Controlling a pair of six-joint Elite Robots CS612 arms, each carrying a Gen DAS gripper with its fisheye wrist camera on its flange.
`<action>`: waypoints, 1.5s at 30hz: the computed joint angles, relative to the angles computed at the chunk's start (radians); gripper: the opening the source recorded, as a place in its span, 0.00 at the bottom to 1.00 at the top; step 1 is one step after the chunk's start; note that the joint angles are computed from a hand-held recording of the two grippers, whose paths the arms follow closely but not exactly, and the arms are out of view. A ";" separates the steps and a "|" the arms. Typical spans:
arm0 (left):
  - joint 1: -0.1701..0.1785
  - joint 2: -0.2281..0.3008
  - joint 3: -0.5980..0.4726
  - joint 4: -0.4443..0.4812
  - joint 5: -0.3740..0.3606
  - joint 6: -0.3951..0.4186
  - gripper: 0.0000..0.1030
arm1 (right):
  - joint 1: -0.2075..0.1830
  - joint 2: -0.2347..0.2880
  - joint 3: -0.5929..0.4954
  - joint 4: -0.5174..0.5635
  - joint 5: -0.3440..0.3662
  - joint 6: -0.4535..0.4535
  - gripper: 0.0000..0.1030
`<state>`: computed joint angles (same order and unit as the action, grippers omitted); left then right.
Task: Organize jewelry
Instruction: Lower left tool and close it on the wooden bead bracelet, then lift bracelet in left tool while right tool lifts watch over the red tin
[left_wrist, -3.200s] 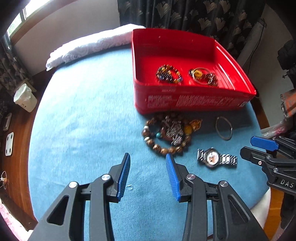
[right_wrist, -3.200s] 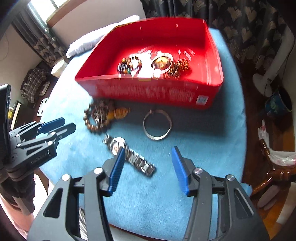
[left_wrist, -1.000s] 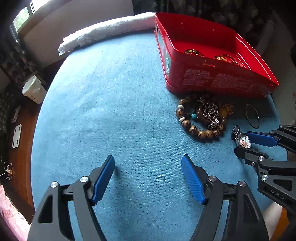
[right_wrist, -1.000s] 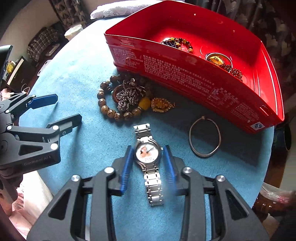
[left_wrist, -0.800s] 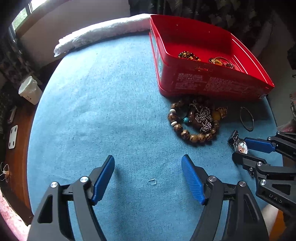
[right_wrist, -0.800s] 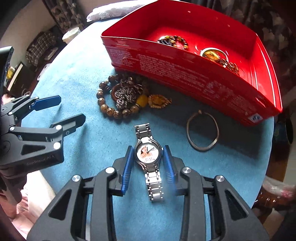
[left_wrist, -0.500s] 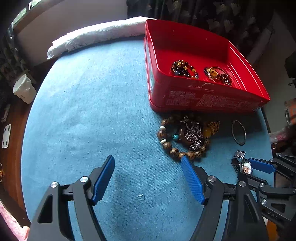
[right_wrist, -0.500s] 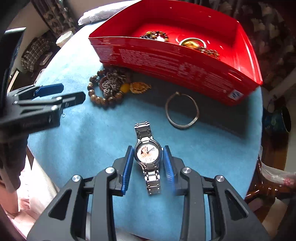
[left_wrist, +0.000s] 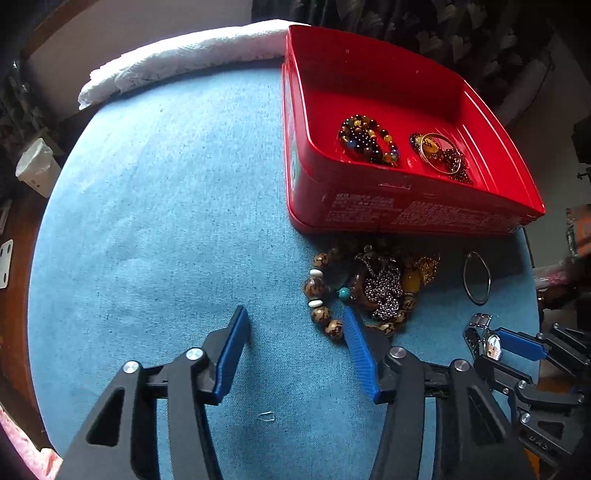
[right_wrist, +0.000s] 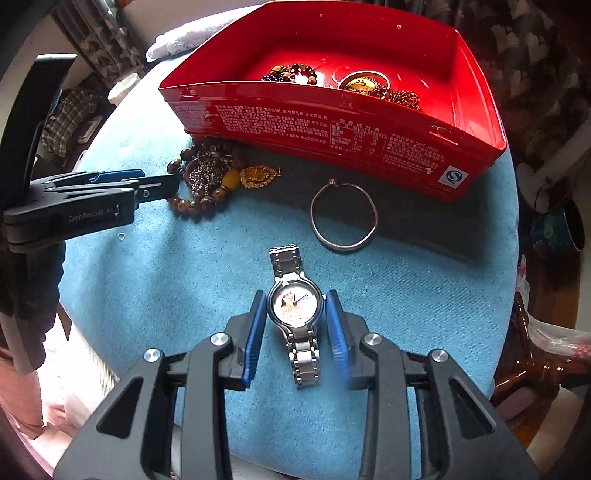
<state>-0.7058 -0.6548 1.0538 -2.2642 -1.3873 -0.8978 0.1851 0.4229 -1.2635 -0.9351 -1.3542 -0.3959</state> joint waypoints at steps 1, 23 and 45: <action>0.000 0.000 0.000 -0.004 -0.006 0.007 0.43 | 0.000 0.001 0.000 0.001 0.001 0.000 0.30; 0.002 0.020 -0.026 -0.031 -0.021 0.009 0.11 | -0.008 0.003 0.004 -0.002 0.012 0.034 0.31; -0.022 -0.104 0.157 -0.285 -0.008 0.032 0.11 | -0.008 -0.004 -0.008 0.005 -0.002 0.047 0.30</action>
<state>-0.7280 -0.7586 1.2112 -2.5491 -1.3952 -0.8660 0.1775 0.4185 -1.2716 -0.9302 -1.3565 -0.3493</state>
